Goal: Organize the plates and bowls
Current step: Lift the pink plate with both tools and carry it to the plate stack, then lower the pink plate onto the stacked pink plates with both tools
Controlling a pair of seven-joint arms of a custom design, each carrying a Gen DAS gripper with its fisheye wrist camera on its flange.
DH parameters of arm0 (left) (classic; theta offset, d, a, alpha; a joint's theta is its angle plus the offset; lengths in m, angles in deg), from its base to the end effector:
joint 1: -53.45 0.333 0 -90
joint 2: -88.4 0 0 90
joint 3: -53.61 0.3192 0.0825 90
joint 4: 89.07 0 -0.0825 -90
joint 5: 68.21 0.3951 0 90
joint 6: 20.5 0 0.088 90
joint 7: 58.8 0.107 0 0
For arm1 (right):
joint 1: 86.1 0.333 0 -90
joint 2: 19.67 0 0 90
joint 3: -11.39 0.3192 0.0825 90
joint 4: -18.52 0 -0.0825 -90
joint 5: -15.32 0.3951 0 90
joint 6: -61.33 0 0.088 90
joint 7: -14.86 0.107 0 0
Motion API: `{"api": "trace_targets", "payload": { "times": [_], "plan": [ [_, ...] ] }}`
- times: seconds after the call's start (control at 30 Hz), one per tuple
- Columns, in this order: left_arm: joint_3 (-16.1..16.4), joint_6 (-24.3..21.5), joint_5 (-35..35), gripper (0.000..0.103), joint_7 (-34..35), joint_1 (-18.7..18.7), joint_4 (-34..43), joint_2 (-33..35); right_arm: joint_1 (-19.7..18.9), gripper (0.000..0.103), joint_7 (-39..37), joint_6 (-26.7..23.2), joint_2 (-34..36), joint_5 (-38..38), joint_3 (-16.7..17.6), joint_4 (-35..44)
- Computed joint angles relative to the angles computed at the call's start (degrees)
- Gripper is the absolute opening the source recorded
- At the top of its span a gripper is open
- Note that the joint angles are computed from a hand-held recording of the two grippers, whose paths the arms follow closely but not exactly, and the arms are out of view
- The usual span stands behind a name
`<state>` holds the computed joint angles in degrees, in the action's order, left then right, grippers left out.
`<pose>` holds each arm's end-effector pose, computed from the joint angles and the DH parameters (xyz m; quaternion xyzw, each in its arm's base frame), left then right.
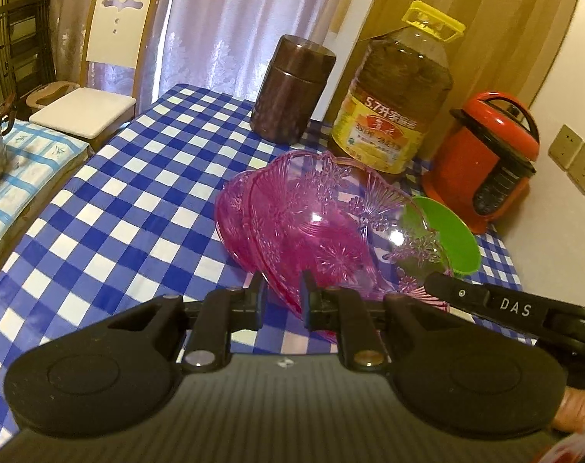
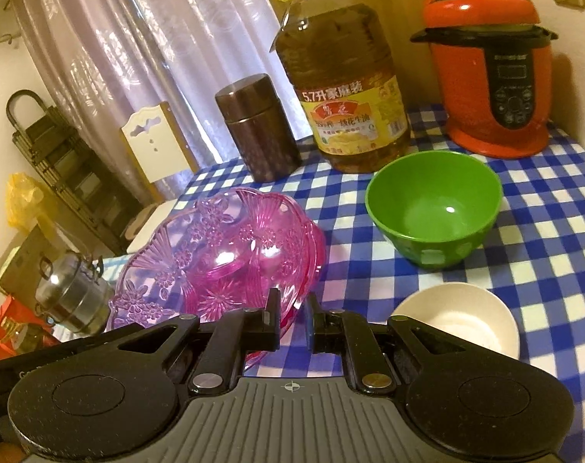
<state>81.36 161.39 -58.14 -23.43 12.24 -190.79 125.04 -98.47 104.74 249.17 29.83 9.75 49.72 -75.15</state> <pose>0.6787 -0.2379 0.3187 -0.7419 0.5284 -0.3524 0.2148 0.7150 0.2209 0.2964 -0.6575 0.5819 -0.1029 0.4674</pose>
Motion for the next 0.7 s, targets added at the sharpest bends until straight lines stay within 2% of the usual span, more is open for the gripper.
{"api": "trace_targets", "payload": {
  "times": [0.1, 0.23, 0.4, 0.5, 0.7],
  "plan": [
    [-1.86, -0.74, -0.58, 0.015, 0.22, 2.47, 2.99, 2.17, 1.25, 0.012, -1.31, -2.47, 2.94, 0.06, -0.23, 4.8],
    [-2.09, -2.44, -0.28, 0.016, -0.77, 3.55, 6.77, 5.0, 3.83, 0.012, -4.41, -5.36, 6.14, 2.08, -1.29, 11.07],
    [-3.94, -4.83, 1.29, 0.015, -2.33, 6.7, 12.94, 8.83, 8.44, 0.012, -7.13, -9.3, 9.86, 5.13, -4.66, 19.72],
    [-6.12, -6.89, 2.89, 0.015, -2.62, 9.39, 16.96, 11.08, 11.3, 0.012, -8.65, -11.73, 12.49, 6.68, -6.79, 25.62],
    [-8.44, -10.77, 6.57, 0.016, -4.77, 12.17, 22.32, 14.2, 16.58, 0.012, -11.27, -16.7, 17.45, 9.36, -11.24, 36.58]
  ]
}}
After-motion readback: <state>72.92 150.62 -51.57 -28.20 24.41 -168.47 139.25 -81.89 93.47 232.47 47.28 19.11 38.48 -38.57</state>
